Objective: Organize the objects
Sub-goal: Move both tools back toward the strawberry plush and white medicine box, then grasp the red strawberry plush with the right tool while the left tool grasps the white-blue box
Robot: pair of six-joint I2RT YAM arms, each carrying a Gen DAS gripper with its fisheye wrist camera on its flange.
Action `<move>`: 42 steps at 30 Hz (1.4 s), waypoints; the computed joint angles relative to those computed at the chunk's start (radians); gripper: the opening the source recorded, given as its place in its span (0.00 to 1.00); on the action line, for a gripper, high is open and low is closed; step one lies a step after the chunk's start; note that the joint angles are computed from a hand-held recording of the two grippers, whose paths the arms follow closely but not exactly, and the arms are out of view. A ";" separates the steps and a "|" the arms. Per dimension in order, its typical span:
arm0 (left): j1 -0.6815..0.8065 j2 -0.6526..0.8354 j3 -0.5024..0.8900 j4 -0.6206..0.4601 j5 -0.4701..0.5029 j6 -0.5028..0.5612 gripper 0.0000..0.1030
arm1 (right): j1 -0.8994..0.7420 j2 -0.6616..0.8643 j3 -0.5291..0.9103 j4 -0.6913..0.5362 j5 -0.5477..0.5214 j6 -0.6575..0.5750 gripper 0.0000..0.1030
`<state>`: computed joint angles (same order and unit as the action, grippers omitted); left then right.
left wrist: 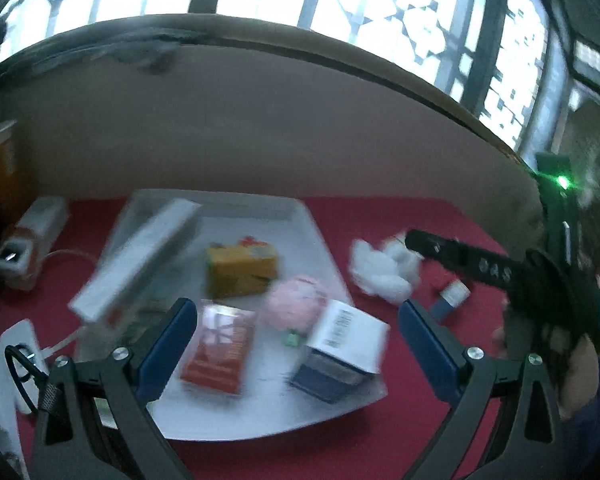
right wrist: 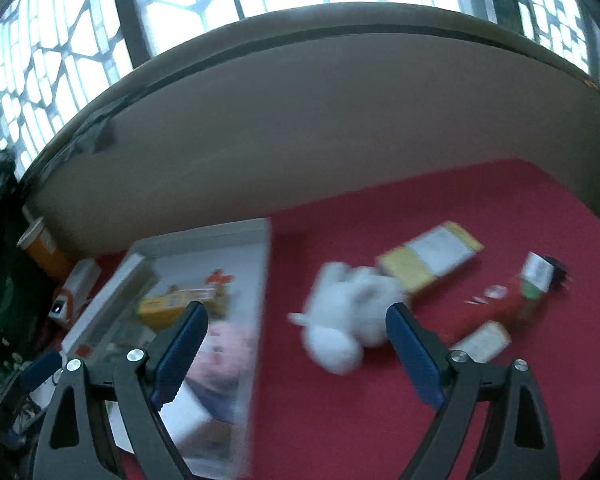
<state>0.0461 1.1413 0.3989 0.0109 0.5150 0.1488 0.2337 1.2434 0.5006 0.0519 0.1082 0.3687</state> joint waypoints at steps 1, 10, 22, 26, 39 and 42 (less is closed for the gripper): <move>-0.046 -0.003 0.000 -0.011 -0.012 0.005 0.98 | -0.050 -0.035 -0.023 -0.012 -0.025 -0.010 0.91; -0.551 0.190 0.078 0.037 -0.203 -0.071 0.98 | -0.725 -0.038 -0.062 -0.132 -0.494 -0.152 0.91; -0.795 0.686 0.431 0.104 -0.433 -0.157 0.98 | -0.801 0.394 0.180 -0.168 -0.635 -0.084 0.91; -0.817 0.693 0.406 0.154 -0.501 -0.158 0.98 | -0.746 0.420 0.202 -0.145 -0.591 -0.034 0.91; -0.820 0.767 0.511 0.071 -0.517 -0.017 0.98 | -0.688 0.374 0.129 -0.039 -0.554 -0.046 0.44; -0.816 0.795 0.541 0.052 -0.478 -0.026 0.98 | -0.788 0.324 0.073 0.005 -0.627 -0.030 0.44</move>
